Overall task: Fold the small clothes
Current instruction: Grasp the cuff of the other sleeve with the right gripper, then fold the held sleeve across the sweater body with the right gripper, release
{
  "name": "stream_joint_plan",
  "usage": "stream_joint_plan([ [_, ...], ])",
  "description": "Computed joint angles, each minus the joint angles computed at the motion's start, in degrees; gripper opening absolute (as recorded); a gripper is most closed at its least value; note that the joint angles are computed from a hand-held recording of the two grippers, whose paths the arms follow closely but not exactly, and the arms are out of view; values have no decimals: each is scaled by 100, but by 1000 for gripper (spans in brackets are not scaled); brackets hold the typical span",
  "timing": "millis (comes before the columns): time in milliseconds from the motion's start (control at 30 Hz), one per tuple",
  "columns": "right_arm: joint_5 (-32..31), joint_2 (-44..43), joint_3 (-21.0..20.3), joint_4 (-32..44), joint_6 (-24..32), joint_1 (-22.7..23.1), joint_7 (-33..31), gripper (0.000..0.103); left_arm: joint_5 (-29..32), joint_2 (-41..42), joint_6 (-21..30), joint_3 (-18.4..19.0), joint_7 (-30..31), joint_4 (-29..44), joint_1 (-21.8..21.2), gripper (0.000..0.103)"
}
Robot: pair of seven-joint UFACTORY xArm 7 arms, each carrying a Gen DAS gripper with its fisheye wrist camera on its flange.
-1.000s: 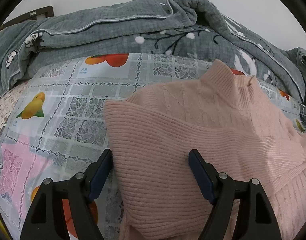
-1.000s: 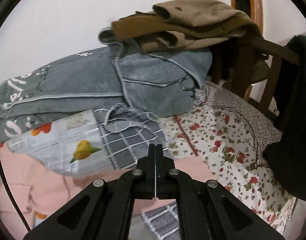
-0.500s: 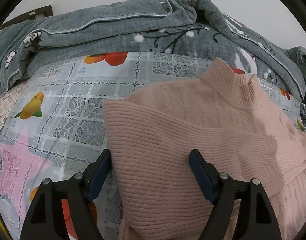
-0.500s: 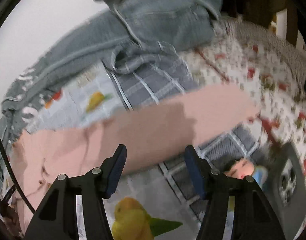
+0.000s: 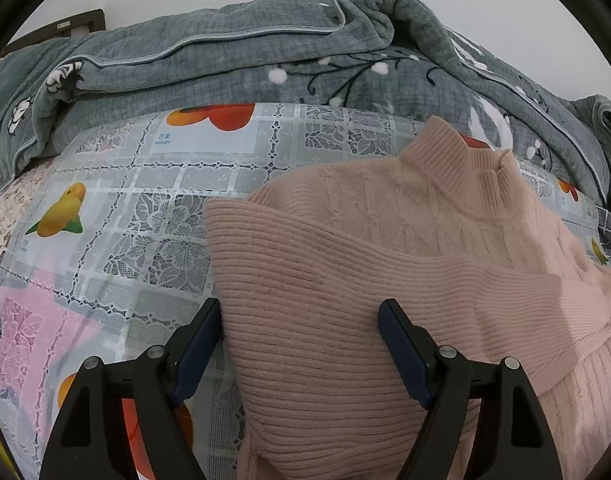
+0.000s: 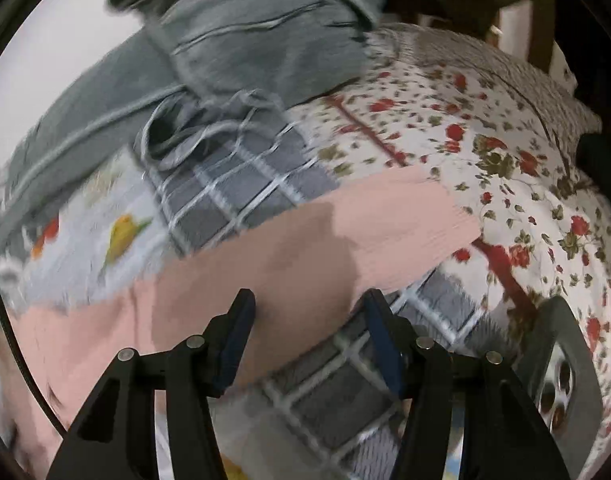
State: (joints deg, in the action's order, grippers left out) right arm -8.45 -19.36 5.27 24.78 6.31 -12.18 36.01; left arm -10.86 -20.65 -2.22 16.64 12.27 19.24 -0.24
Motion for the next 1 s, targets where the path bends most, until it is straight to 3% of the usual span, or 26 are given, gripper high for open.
stream_joint_plan([
  [67, 165, 131, -191, 26, -219, 111, -63, 55, -5, -1, -2, -3, -1, -2, 2, 78],
  [100, 90, 151, -54, 28, -291, -44, 17, 44, -7, 0, -2, -5, -3, -2, 2, 78],
  [167, -228, 173, 318, 44, -450, -447, 174, 11, -3, 6, -6, -19, -5, 0, 16, 78],
  [233, -373, 69, 587, -29, -662, -724, 290, 11, -15, -5, -3, 27, 9, -3, -25, 78],
  [300, -566, -250, 1229, -136, -806, -1330, 532, 10, -26, -5, -4, 43, 15, -1, -44, 78],
  [367, -598, -558, 1519, -179, -787, -1545, 605, 10, -45, -15, -3, 107, 42, 2, -103, 78],
  [467, -688, -1127, 1933, -149, -565, -1738, 694, 10, -186, -122, 24, 527, 198, -3, -487, 78],
  [533, -800, -1493, 2141, -34, -351, -1717, 758, 10, -328, -249, 17, 810, 294, -32, -719, 78],
  [600, -875, -1617, 2070, 120, -221, -1443, 702, 10, -429, -319, 8, 786, 220, -58, -624, 78],
  [700, -928, -1881, 2186, 464, 152, -976, 787, 10, -632, -697, 94, 1371, 379, -112, -972, 78],
  [800, -1143, -1942, 2596, 908, 378, -756, 1000, 10, -674, -967, 90, 1314, 454, -213, -714, 79],
  [967, -1612, -1357, 3578, 1969, 575, -479, 1340, 10, -472, -963, -179, 852, 352, -288, 249, 82],
  [1000, -1736, -1071, 3886, 2271, 588, -483, 1412, 10, -433, -849, -170, 618, 232, -262, 578, 82],
])
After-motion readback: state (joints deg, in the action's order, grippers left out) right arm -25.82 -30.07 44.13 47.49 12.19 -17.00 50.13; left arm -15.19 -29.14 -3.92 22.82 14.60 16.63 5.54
